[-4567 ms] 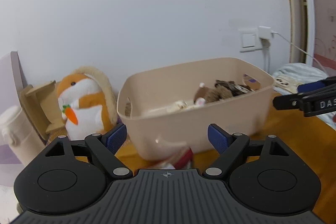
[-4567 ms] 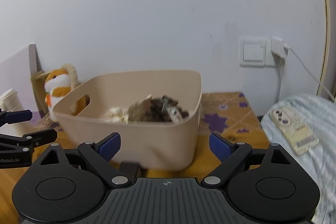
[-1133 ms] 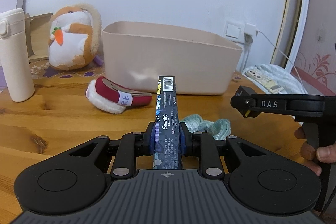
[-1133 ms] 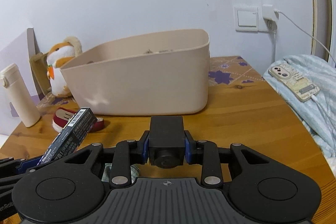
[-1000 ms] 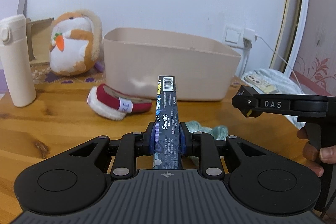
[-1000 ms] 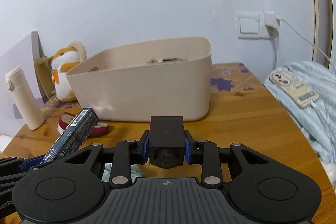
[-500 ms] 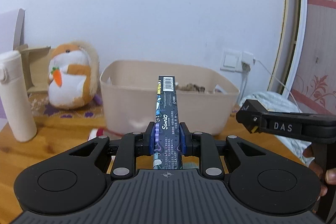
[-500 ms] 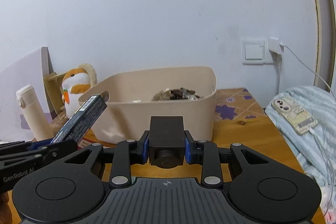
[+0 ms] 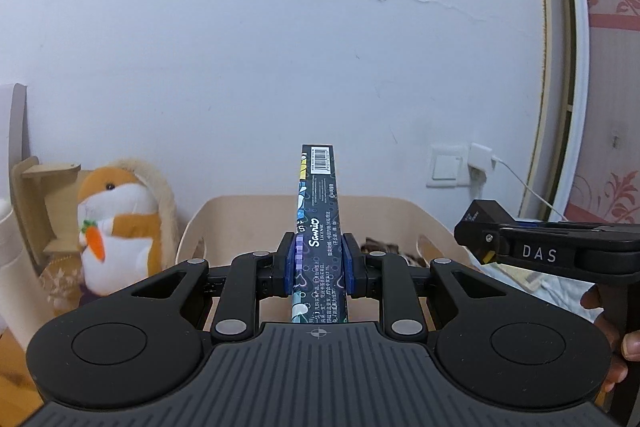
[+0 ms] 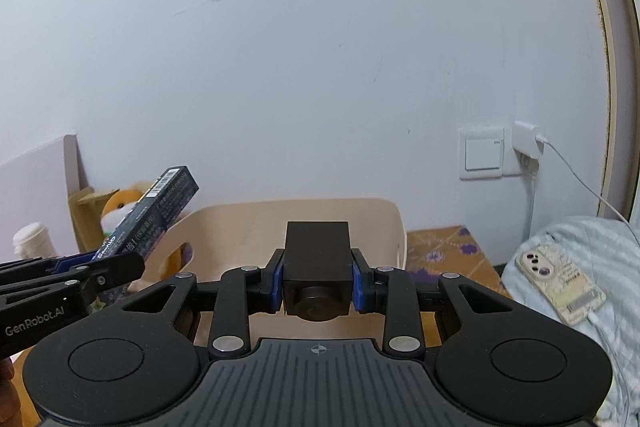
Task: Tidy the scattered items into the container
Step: 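Lift the pencil box and black cube with both grippers over the bin, then open both grippers to drop the pencil box and cube into the bin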
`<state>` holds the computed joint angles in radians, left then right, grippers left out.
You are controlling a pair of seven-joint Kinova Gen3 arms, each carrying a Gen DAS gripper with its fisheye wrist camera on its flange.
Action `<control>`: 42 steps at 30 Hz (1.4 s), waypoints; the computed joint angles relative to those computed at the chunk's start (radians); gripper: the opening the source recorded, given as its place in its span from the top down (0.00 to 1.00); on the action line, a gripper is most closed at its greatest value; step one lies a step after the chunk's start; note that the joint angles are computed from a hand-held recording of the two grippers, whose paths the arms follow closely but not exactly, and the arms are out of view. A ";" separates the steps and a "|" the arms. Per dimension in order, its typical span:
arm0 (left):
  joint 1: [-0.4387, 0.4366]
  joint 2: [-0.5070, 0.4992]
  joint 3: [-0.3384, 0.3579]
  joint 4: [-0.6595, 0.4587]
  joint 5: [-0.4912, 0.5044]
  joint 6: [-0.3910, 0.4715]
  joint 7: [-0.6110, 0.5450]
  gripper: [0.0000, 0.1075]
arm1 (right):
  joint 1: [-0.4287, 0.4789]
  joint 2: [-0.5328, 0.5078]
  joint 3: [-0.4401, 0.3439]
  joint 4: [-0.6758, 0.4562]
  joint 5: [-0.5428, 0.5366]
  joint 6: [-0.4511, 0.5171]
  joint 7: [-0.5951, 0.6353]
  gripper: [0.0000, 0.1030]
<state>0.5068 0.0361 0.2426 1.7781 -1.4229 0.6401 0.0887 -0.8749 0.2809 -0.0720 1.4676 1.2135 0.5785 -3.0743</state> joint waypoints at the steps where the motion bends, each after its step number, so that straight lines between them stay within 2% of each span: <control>1: -0.005 0.008 -0.004 -0.012 0.002 -0.005 -0.008 0.79 | 0.003 0.009 0.002 -0.013 -0.001 0.003 0.007 0.72; 8: -0.014 0.081 -0.053 -0.130 0.133 -0.014 -0.170 0.79 | 0.013 0.075 0.037 -0.102 -0.044 0.007 0.072 0.72; 18: 0.002 0.203 -0.141 -0.290 0.387 -0.002 -0.438 0.79 | 0.021 0.189 0.081 -0.272 -0.262 0.035 0.318 0.72; 26: 0.042 0.258 -0.205 -0.366 0.510 0.028 -0.573 0.79 | 0.017 0.237 0.122 -0.335 -0.413 0.045 0.454 0.72; 36: 0.075 0.303 -0.254 -0.435 0.594 0.069 -0.682 0.77 | 0.002 0.274 0.161 -0.386 -0.518 0.072 0.564 0.71; 37: 0.075 0.306 -0.255 -0.441 0.606 0.076 -0.696 0.75 | 0.001 0.275 0.166 -0.386 -0.522 0.072 0.567 0.62; 38: 0.079 0.307 -0.259 -0.441 0.610 0.080 -0.702 0.61 | -0.003 0.275 0.173 -0.382 -0.522 0.067 0.563 0.61; 39: 0.089 0.305 -0.268 -0.434 0.601 0.079 -0.691 0.42 | -0.009 0.272 0.183 -0.375 -0.518 0.062 0.554 0.54; 41: 0.123 0.293 -0.300 -0.396 0.538 0.055 -0.624 0.27 | -0.029 0.264 0.204 -0.357 -0.496 0.052 0.530 0.50; 42: 0.135 0.285 -0.310 -0.378 0.509 0.045 -0.596 0.26 | -0.040 0.258 0.214 -0.345 -0.477 0.045 0.518 0.49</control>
<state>0.6416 0.3214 -0.0669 1.4002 -0.9143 0.6846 -0.5077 -0.9153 0.5385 0.1424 1.1224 0.7365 0.6231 -2.5562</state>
